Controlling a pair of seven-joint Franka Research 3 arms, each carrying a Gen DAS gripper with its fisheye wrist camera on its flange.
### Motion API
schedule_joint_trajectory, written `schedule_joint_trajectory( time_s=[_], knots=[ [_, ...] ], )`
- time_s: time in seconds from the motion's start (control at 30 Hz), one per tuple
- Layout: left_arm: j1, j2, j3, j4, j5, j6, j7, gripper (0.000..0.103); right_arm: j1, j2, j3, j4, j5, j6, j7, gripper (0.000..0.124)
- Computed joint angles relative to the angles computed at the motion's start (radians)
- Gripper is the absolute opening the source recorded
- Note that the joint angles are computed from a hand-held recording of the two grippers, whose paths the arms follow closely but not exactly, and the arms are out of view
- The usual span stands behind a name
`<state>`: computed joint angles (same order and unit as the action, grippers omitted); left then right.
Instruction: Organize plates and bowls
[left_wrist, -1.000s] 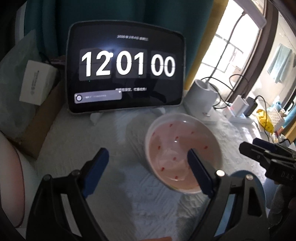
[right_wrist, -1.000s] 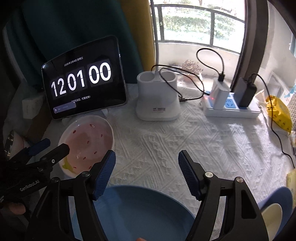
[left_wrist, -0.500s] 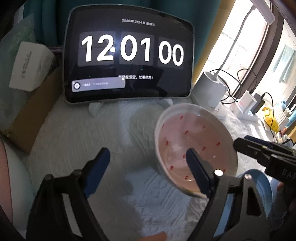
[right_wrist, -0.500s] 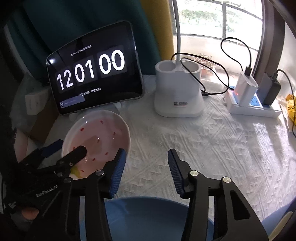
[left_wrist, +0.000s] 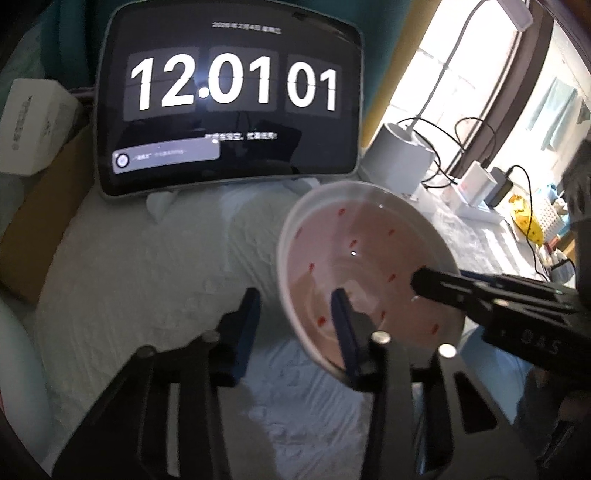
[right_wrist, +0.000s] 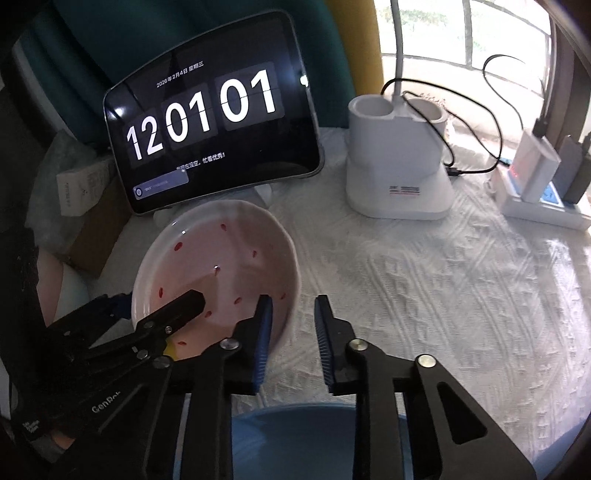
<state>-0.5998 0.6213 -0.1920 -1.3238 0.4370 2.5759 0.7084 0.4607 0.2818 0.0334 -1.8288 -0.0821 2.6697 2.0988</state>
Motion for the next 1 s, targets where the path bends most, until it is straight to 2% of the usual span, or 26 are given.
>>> schedule_joint_trajectory(
  time_s=[0.1, 0.37, 1.0],
  knots=[
    [0.000, 0.011, -0.007, 0.013, -0.008, 0.010, 0.013, 0.029, -0.010, 0.006, 0.012, 0.001, 0.036, 0.013, -0.018, 0.015],
    [-0.010, 0.017, 0.005, 0.022, -0.005, 0.006, 0.000, 0.024, 0.009, 0.003, -0.004, 0.002, 0.007, 0.008, 0.007, 0.013],
    [-0.030, -0.058, 0.017, -0.044, 0.077, 0.043, -0.075, 0.023, 0.019, -0.082, -0.009, -0.051, -0.137, 0.026, 0.123, 0.012]
  ],
)
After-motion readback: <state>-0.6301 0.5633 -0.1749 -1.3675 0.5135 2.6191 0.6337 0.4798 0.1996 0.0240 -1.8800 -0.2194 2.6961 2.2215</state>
